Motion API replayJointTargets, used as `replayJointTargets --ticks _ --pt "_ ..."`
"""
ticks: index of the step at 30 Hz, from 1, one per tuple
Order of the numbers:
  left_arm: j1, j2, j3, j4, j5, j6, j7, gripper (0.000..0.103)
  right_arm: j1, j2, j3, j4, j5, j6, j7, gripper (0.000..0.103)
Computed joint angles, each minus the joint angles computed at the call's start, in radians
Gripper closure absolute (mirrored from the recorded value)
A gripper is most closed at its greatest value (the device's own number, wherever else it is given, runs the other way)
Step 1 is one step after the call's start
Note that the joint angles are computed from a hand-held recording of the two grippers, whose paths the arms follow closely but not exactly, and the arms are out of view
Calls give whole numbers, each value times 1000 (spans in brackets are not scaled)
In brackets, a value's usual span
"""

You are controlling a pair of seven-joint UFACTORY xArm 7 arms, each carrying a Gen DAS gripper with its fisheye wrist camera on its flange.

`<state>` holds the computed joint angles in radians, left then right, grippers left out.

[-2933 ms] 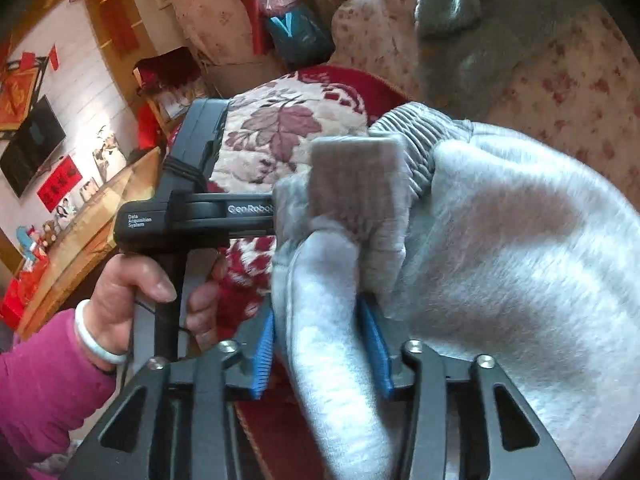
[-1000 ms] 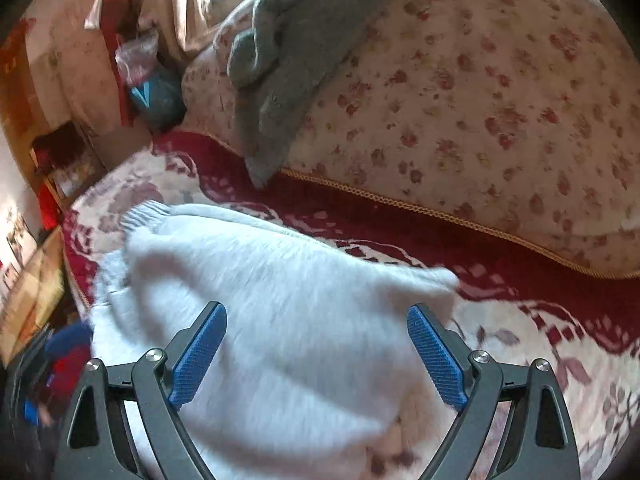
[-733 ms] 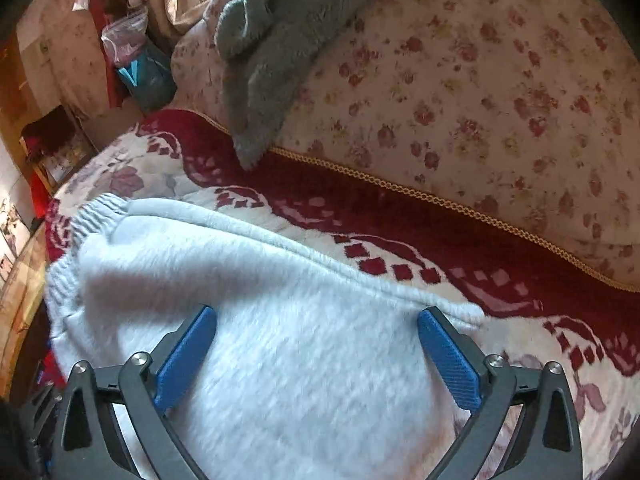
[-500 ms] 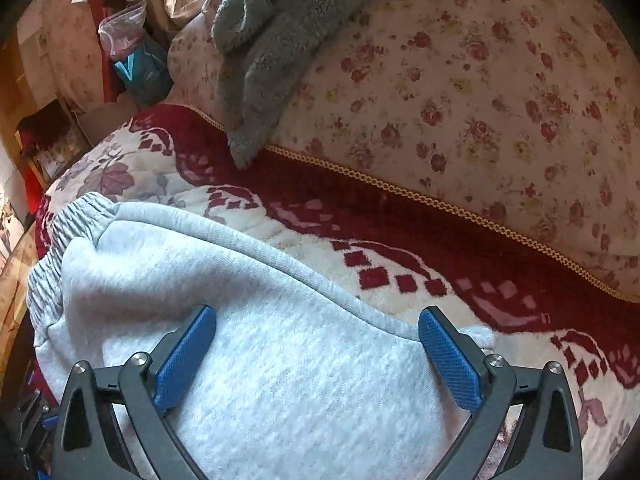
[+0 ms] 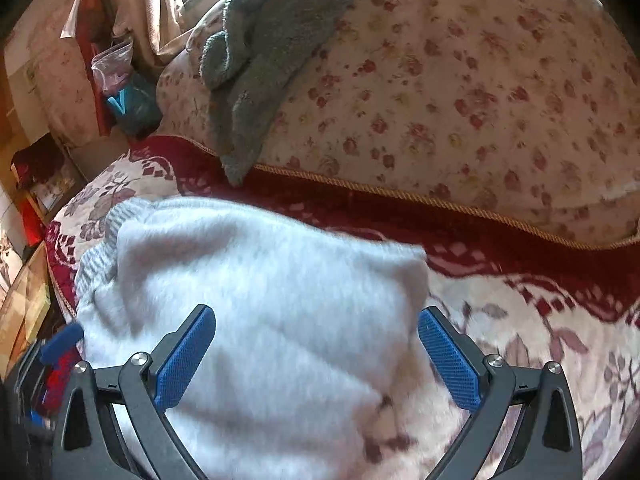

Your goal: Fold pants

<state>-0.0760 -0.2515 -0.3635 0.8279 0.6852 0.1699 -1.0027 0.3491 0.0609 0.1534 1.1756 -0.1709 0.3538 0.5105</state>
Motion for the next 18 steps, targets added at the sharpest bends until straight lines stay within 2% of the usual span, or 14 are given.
replayJointTargets --ticks 4,10,13,18 --pt "11 3 -14 11 33 21 -33 12 -8 -53 5 -79 62 -13 -24 0" --pt "-5 4 5 21 49 43 -48 12 -8 -111 9 -165 261 -39 -141 0" --pt "-11 5 14 23 50 48 -46 12 4 -126 0 -186 395 -34 -224 0" --pt "-7 8 25 32 64 55 -51 12 19 -131 -8 -196 548 -27 -319 0"
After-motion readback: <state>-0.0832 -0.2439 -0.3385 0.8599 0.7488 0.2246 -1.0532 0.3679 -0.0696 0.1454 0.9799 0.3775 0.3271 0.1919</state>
